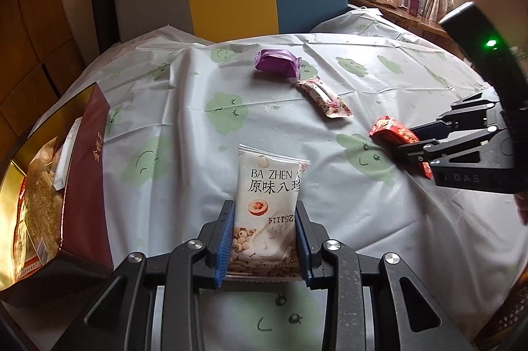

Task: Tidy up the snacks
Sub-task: 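Carry the BA ZHEN bag toward the tin while the right tool holds the red candy, then lower the BA ZHEN bag into the tin and open the left tool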

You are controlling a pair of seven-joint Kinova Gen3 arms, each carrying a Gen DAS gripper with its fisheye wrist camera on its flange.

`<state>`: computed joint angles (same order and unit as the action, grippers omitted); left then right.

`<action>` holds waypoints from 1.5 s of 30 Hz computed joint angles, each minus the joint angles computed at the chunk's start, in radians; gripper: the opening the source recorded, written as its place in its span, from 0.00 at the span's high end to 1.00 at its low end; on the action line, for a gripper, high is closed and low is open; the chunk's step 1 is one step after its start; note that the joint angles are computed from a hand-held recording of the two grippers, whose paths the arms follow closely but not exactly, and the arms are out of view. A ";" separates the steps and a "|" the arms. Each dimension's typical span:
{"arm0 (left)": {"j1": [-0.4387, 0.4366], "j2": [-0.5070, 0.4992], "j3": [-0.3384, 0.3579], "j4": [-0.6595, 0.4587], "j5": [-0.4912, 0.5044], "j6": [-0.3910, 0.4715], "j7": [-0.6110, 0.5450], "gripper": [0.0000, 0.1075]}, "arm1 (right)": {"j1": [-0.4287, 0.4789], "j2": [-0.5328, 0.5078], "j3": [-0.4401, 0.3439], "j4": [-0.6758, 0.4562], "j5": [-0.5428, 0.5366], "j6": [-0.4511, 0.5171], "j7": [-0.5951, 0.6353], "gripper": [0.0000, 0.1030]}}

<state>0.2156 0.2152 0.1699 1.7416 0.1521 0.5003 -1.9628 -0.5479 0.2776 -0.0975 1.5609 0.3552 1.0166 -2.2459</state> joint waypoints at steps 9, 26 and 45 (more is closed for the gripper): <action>-0.093 -0.072 -0.001 -0.020 0.193 0.094 -0.151 0.69 | -0.015 0.005 0.001 -0.003 0.026 0.005 -0.004 0.75; -0.255 -0.009 -0.161 -0.207 0.081 0.215 0.174 0.68 | -0.054 0.013 -0.002 -0.012 0.083 0.037 -0.023 0.75; -0.262 0.024 -0.165 -0.192 -0.108 0.174 0.382 0.68 | -0.061 0.011 -0.003 -0.011 0.097 0.042 -0.045 0.75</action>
<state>-0.0468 0.2392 0.0046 1.5493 0.0442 0.6745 -1.5807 -0.6090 0.2889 -0.1006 1.5503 0.4518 1.0585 -2.2909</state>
